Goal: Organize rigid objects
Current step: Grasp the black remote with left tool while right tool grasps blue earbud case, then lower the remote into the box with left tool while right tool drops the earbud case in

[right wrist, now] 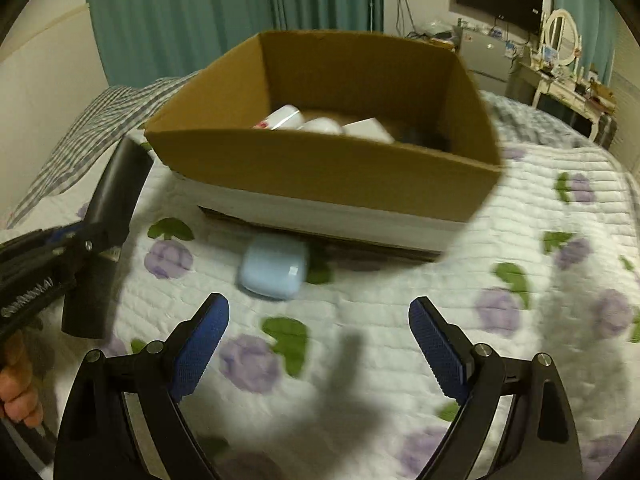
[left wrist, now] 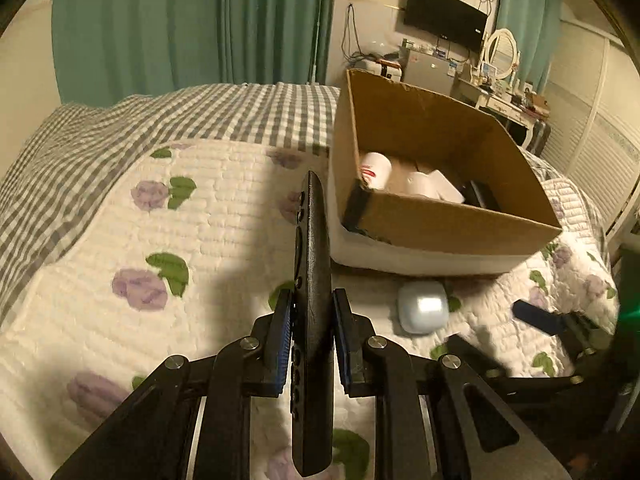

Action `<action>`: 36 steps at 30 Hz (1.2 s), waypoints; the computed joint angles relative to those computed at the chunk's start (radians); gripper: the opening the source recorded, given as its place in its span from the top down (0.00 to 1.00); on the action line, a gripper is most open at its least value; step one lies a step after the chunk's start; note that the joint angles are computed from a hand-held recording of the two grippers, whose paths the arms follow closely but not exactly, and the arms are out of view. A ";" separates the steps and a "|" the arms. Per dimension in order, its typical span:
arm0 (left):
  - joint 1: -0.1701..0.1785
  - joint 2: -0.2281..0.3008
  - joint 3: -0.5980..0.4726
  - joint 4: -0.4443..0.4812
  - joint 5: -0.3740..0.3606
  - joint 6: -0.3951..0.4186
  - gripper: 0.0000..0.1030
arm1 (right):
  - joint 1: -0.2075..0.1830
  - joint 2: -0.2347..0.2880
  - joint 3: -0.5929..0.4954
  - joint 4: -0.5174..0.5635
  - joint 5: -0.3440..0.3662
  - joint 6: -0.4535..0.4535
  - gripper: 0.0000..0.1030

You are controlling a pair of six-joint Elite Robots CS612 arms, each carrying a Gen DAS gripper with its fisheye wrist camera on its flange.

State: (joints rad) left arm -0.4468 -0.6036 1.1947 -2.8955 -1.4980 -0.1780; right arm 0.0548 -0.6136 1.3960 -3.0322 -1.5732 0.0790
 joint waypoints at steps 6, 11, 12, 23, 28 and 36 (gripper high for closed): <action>0.007 0.014 -0.020 0.033 -0.010 -0.002 0.81 | 0.017 0.070 -0.107 0.066 0.012 -0.007 0.17; 0.006 0.014 -0.020 0.039 -0.011 0.011 0.81 | 0.028 0.110 -0.170 0.103 -0.017 0.001 0.25; 0.005 0.013 -0.019 0.038 -0.010 0.012 0.81 | 0.030 0.113 -0.177 0.107 -0.026 0.000 0.28; -0.010 -0.021 0.037 0.017 0.002 0.027 0.81 | 0.030 0.077 -0.116 0.067 -0.035 -0.042 0.49; -0.025 -0.062 0.091 -0.039 0.031 0.043 0.81 | 0.023 0.021 -0.041 0.002 -0.017 -0.069 0.49; -0.044 -0.118 0.138 -0.086 0.041 0.041 0.81 | 0.013 -0.079 0.081 -0.068 0.029 -0.135 0.49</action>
